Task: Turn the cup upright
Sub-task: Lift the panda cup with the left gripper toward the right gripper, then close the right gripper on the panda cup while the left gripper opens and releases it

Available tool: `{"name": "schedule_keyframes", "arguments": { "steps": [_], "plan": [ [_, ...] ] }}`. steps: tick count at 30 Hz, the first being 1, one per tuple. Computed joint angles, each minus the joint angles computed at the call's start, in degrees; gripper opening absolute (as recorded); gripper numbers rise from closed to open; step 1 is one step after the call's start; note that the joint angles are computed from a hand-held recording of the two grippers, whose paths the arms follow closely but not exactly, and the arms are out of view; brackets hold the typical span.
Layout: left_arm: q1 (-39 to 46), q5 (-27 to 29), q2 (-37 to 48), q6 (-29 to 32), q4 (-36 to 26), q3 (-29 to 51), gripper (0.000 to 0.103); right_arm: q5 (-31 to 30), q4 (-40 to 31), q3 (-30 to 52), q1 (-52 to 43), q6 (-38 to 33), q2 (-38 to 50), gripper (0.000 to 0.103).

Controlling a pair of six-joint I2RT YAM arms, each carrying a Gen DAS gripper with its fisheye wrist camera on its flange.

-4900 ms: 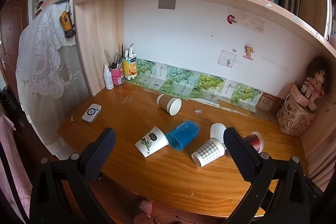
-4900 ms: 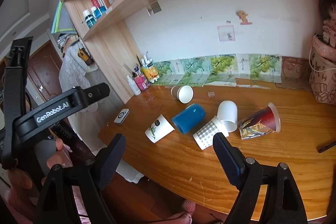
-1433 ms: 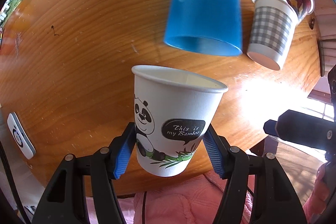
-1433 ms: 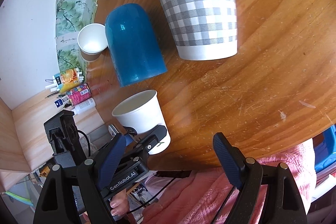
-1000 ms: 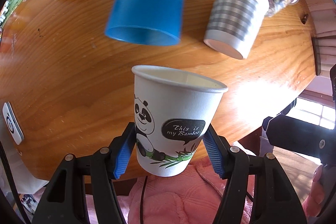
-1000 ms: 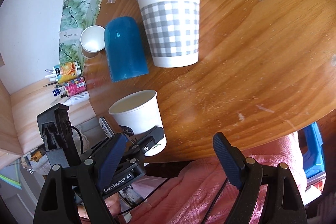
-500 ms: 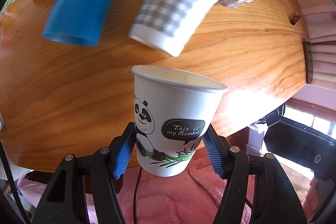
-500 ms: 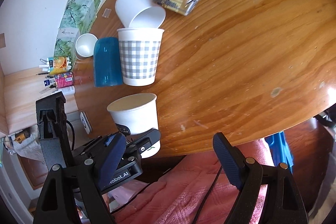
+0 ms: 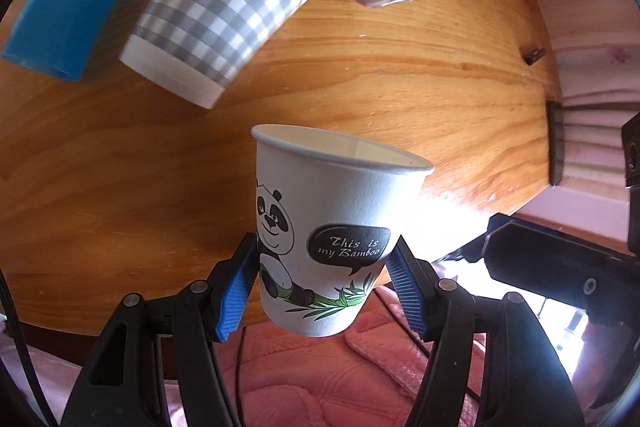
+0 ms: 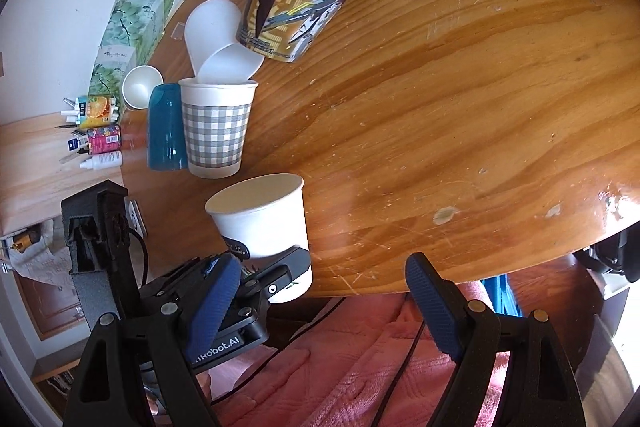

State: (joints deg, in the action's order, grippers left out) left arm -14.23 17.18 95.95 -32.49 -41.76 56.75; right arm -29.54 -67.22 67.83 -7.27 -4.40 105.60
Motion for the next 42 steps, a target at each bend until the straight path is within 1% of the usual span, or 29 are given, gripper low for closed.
{"name": "schedule_keyframes", "arguments": {
  "steps": [1, 3, 5, 7, 10, 12, 14, 15, 16, 18, 20, 22, 23, 25, 26, 28, 29, 30, 31, 34, 35, 36, 37, 38, 39, 40, 41, 42],
  "plan": [
    [1.5, 1.9, -1.6, -0.3, 1.9, -2.2, 0.067, 0.1, -0.3, 0.4, -0.2, -0.7, 0.4, 0.085],
    [1.2, 4.1, -4.2, -3.3, 6.0, -6.6, 0.067, 0.1, -0.5, 1.1, -0.2, -1.5, 1.2, 0.085],
    [4.2, 5.6, -6.5, -2.2, 7.3, -9.4, 0.067, 0.2, -1.1, 1.9, -0.1, -2.4, 2.2, 0.085],
    [6.3, 5.8, -9.2, -1.2, 7.9, -11.9, 0.068, 0.3, -1.5, 2.8, 0.2, -3.0, 3.2, 0.085],
    [9.2, 6.4, -12.6, -0.3, 7.1, -14.3, 0.068, 1.5, -1.1, 3.4, 1.3, -3.1, 3.4, 0.085],
    [12.3, 8.4, -16.1, 1.6, 3.4, -14.6, 0.068, 2.2, -0.8, 3.8, 2.2, -3.4, 3.7, 0.085],
    [15.7, 9.7, -18.6, 4.2, 1.6, -16.1, 0.070, 1.8, -1.1, 4.4, 2.7, -3.8, 4.5, 0.085],
    [16.4, 9.9, -19.5, 4.7, 0.4, -15.8, 0.070, 1.5, -1.1, 4.6, 3.2, -3.7, 4.8, 0.085],
    [18.0, 10.4, -20.5, 6.3, -0.9, -16.3, 0.070, 1.5, -1.1, 4.9, 3.6, -3.6, 5.2, 0.085],
    [18.8, 10.5, -22.2, 6.6, -1.1, -17.4, 0.071, 1.5, -0.7, 5.0, 4.5, -3.3, 5.8, 0.085],
    [21.7, 11.0, -25.0, 10.0, -4.3, -18.1, 0.072, 1.5, -0.5, 5.0, 5.1, -3.2, 6.2, 0.085],
    [21.6, 10.5, -26.9, 10.0, -3.8, -19.5, 0.075, 1.1, -0.5, 5.1, 5.7, -3.1, 6.6, 0.085],
    [23.0, 10.8, -27.9, 11.8, -5.4, -19.6, 0.075, 1.3, -0.7, 5.0, 5.2, -3.7, 6.7, 0.085],
    [22.5, 10.3, -30.3, 11.8, -6.0, -20.5, 0.076, 1.2, -0.1, 4.9, 6.0, -3.2, 6.9, 0.085],
    [24.3, 10.5, -31.7, 14.2, -7.9, -20.6, 0.076, 1.2, 0.0, 4.9, 6.3, -2.9, 7.1, 0.085],
    [26.8, 11.0, -34.0, 17.2, -10.6, -21.1, 0.076, 1.0, 0.6, 4.8, 7.1, -2.1, 7.4, 0.085],
    [29.7, 11.8, -34.1, 20.8, -13.6, -20.3, 0.076, 0.9, 0.8, 4.9, 7.4, -1.9, 7.6, 0.085],
    [29.8, 8.0, -31.4, 27.3, -20.6, -17.2, 0.076, 0.9, 1.1, 4.9, 7.7, -1.4, 7.8, 0.085],
    [31.1, 8.3, -31.5, 28.5, -21.7, -17.0, 0.076, 0.7, 1.5, 4.9, 8.0, -0.8, 7.8, 0.085],
    [39.8, 9.5, -32.1, 38.1, -27.4, -15.8, 0.076, 0.6, 3.1, 4.4, 9.4, 0.8, 7.4, 0.085],
    [43.3, 9.5, -32.3, 42.2, -29.6, -15.0, 0.076, 0.9, 3.7, 4.1, 9.9, 1.1, 7.1, 0.085],
    [45.5, 9.8, -32.8, 44.9, -30.8, -14.7, 0.076, 1.6, 4.6, 3.7, 10.6, 1.5, 6.6, 0.085],
    [49.2, 9.9, -32.8, 49.3, -33.0, -13.8, 0.076, 2.4, 5.8, 3.3, 11.4, 2.0, 6.0, 0.085],
    [50.3, 9.9, -33.2, 51.0, -33.8, -13.6, 0.076, 3.4, 6.9, 2.7, 12.0, 2.3, 5.4, 0.085],
    [49.4, 10.1, -34.3, 50.0, -33.3, -14.2, 0.076, 4.5, 8.2, 2.0, 12.8, 2.7, 4.7, 0.085],
    [50.5, 10.4, -35.0, 51.5, -34.2, -14.1, 0.076, 5.3, 9.1, 1.6, 13.5, 3.0, 4.2, 0.085],
    [52.4, 9.0, -35.3, 53.3, -35.7, -13.1, 0.076, 6.1, 9.9, 1.1, 14.1, 3.4, 3.8, 0.085],
    [51.5, 10.8, -36.2, 53.4, -35.0, -14.4, 0.077, 6.6, 10.9, 0.6, 14.6, 3.8, 3.4, 0.085]
  ]
}}
